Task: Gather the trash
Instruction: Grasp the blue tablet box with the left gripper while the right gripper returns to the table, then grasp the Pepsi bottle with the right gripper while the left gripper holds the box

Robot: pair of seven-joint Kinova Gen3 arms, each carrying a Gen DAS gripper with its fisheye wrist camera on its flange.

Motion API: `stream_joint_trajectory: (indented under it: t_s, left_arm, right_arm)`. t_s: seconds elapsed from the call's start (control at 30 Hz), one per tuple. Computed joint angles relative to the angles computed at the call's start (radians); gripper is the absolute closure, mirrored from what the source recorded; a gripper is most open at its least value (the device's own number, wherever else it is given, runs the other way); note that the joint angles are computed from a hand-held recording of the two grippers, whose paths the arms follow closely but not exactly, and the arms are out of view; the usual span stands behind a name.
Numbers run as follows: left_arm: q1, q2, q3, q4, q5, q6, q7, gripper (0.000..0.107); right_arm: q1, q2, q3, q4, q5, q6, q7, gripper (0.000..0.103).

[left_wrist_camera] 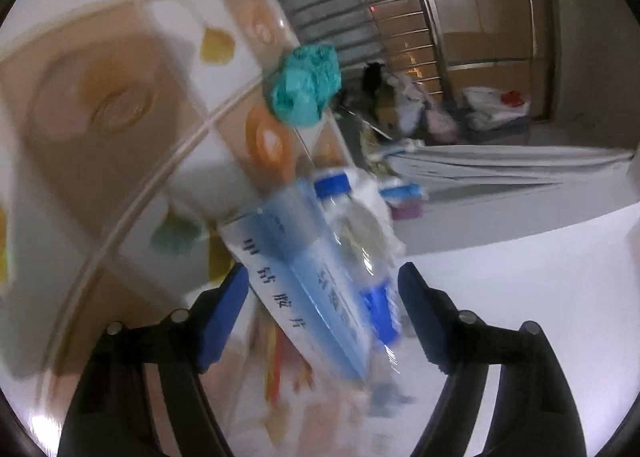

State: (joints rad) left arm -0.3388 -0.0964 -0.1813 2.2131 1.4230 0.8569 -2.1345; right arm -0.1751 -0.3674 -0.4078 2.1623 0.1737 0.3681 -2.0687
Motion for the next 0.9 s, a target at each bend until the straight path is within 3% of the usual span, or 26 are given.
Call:
stream_joint_trajectory:
  t_s: [0.2,0.33,0.37,0.43,0.53,0.63,0.77,0.9]
  left_arm:
    - [0.001,0.028,0.163,-0.121,-0.244,-0.195,0.205,0.032]
    - [0.048,0.030,0.143,-0.140,-0.336,-0.214,0.175,0.036]
    - [0.032,0.021,0.149,-0.124,-0.329,-0.208,0.134,0.053]
    - [0.037,0.038,0.103,-0.107,-0.267,-0.146,0.053,0.066]
    - [0.068,0.074,-0.006,-0.097,-0.170,-0.024,-0.068,0.069]
    - [0.011,0.068,-0.014,-0.085,-0.151,0.068,-0.122,0.072]
    - [-0.023,-0.009,-0.032,-0.067,-0.187,0.091,-0.137,0.073]
    - [-0.046,-0.044,-0.043,-0.100,-0.262,0.115,-0.077,0.073]
  right_arm:
    - [0.068,0.098,-0.103,-0.075,0.133,0.016,-0.062,0.020]
    - [0.065,0.134,-0.146,-0.110,0.256,0.043,-0.124,0.016]
    - [0.052,0.146,-0.142,-0.120,0.273,0.049,-0.126,0.015]
    - [0.016,0.180,-0.125,-0.152,0.292,0.073,-0.115,0.015]
    - [-0.042,0.235,-0.100,-0.212,0.315,0.121,-0.078,0.014]
    - [-0.091,0.302,-0.100,-0.280,0.387,0.170,-0.060,0.014]
    - [-0.177,0.402,-0.074,-0.412,0.420,0.265,0.062,0.012]
    - [-0.240,0.529,-0.061,-0.576,0.391,0.381,0.210,0.010]
